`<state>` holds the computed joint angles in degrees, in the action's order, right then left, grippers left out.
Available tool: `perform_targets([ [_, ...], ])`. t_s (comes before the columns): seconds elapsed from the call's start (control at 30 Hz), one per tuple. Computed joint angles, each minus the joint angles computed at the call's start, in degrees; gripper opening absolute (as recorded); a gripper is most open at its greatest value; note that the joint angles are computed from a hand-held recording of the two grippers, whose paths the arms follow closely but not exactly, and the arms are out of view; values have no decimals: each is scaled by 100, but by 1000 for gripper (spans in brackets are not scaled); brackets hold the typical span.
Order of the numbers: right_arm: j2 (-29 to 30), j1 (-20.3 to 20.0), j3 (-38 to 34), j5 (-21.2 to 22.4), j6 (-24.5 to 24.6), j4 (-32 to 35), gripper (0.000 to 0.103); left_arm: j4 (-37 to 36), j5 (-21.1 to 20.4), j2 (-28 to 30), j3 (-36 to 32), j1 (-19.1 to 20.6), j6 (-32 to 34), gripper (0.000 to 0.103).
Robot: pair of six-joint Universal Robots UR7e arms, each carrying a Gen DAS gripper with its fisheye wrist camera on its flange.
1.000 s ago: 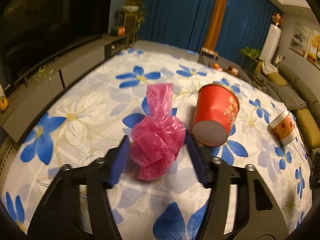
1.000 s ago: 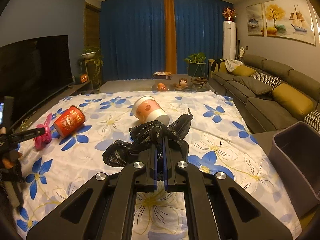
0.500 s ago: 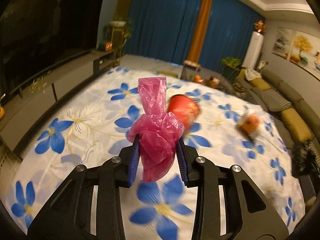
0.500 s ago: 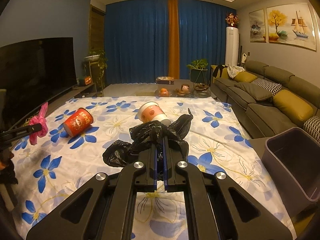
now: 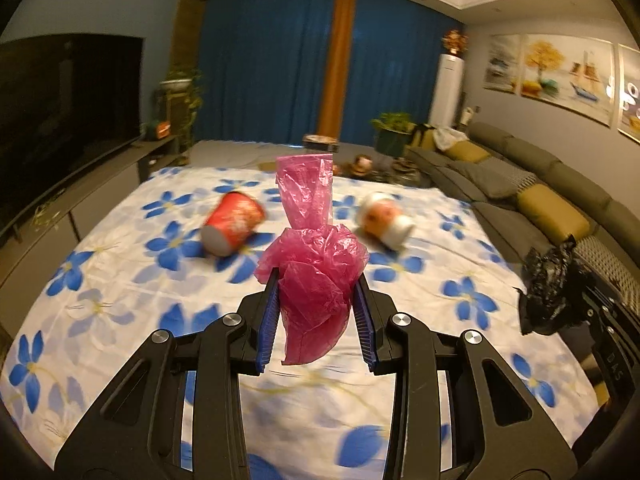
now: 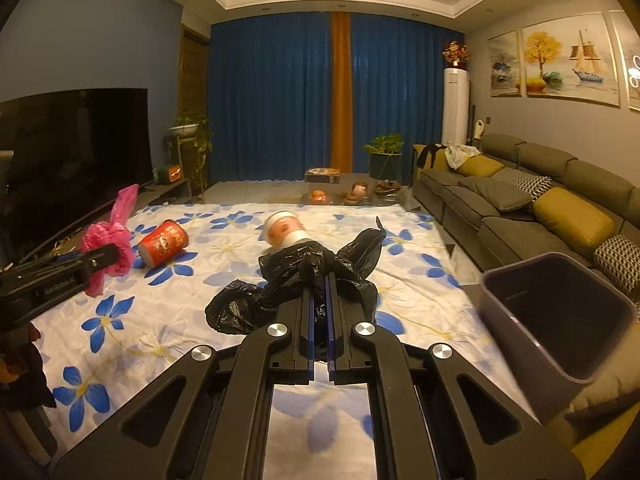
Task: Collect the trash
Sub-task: 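Carry the black bag and pink bag over the grey bin with both tools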
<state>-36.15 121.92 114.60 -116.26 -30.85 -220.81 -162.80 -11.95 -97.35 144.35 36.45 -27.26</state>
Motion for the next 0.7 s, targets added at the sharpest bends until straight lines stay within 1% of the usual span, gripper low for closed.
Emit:
perform_targets([
  [0.2,-325,-138,356,-40,-69,-285,5,-792,-207,822,-123,-205,410,33],
  [0.27,-416,-204,424,-45,-91,-354,5,-942,-267,1041,-184,-235,497,33],
  [0.47,-631,-411,611,-52,-117,-577,5,-1791,-570,1797,-469,-209,1142,33],
  [0.5,-658,-442,632,-61,-138,-615,5,-1992,-662,1965,-542,-195,1292,33],
  [0.57,-718,-515,656,-80,-153,-661,5,-2183,-773,2147,-637,-174,1454,33],
  [0.7,-829,-688,693,-127,-206,-810,5,-2669,-1129,2636,-920,-91,1928,33],
])
